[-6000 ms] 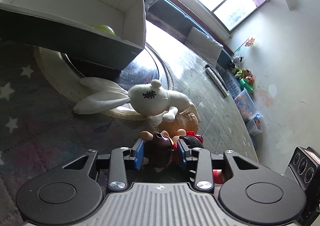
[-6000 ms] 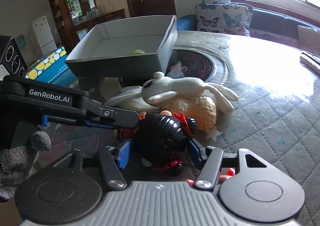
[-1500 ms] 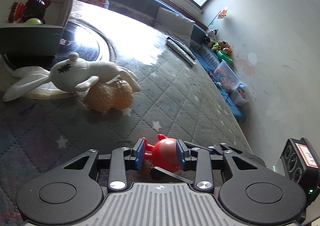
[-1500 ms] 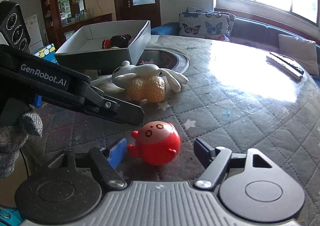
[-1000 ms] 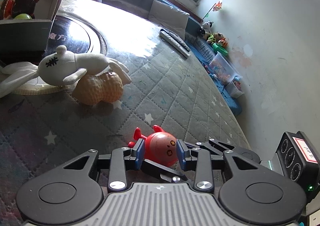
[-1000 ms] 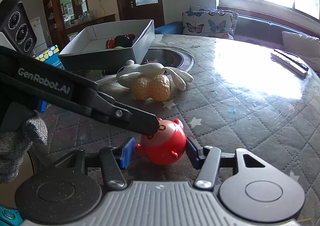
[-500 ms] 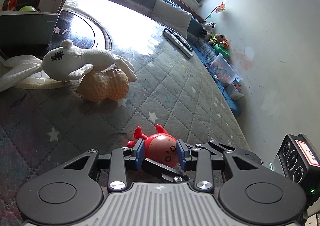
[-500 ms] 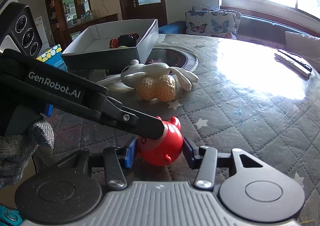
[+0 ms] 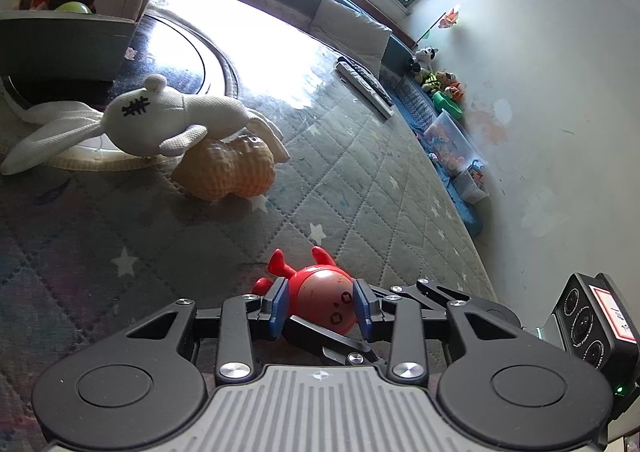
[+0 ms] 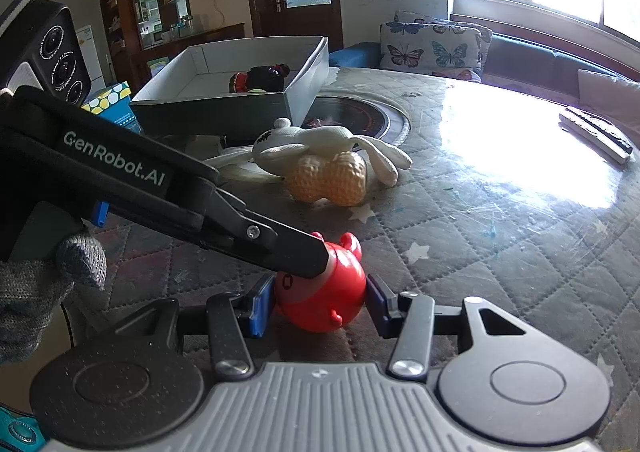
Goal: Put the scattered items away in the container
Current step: 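Carry the red pig toy into the tray and open the left tool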
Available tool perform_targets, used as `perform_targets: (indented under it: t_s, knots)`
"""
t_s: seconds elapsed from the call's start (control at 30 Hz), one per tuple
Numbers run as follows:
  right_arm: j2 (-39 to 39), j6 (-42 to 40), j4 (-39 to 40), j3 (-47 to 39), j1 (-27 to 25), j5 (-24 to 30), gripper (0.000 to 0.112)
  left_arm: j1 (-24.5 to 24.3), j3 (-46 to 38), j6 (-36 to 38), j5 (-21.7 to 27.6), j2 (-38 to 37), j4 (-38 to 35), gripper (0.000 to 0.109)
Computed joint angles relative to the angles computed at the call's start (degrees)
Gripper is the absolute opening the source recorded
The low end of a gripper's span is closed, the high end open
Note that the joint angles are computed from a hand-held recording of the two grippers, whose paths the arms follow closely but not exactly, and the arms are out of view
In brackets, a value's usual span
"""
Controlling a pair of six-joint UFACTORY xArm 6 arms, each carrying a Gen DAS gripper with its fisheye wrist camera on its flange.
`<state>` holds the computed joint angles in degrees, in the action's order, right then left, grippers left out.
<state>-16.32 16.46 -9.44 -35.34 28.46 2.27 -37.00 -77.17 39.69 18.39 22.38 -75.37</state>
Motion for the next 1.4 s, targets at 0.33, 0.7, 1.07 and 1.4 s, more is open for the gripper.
perform_targets:
  t_s: [0.33,0.7,1.07,1.4]
  knots:
    - [3.27,-4.26,1.89,-4.36,1.87,0.17,0.049,1.08,2.76,3.35,-2.85,-3.19,-3.34,0.037]
    - [12.59,-19.79,12.63,-17.71,5.32,-0.13,0.049,5.08,3.1,9.3,-6.66,-6.8,-9.02,0.036]
    - [31.54,-38.64,26.95,-46.69,7.62,7.24,0.049,12.49,-2.64,5.9,-8.79,-5.38,-4.24,0.036]
    - [58.98,-41.16,28.81,-91.12,6.28,31.01,0.049,19.65,-10.93,-14.07,-7.6,2.63,12.61,0.036]
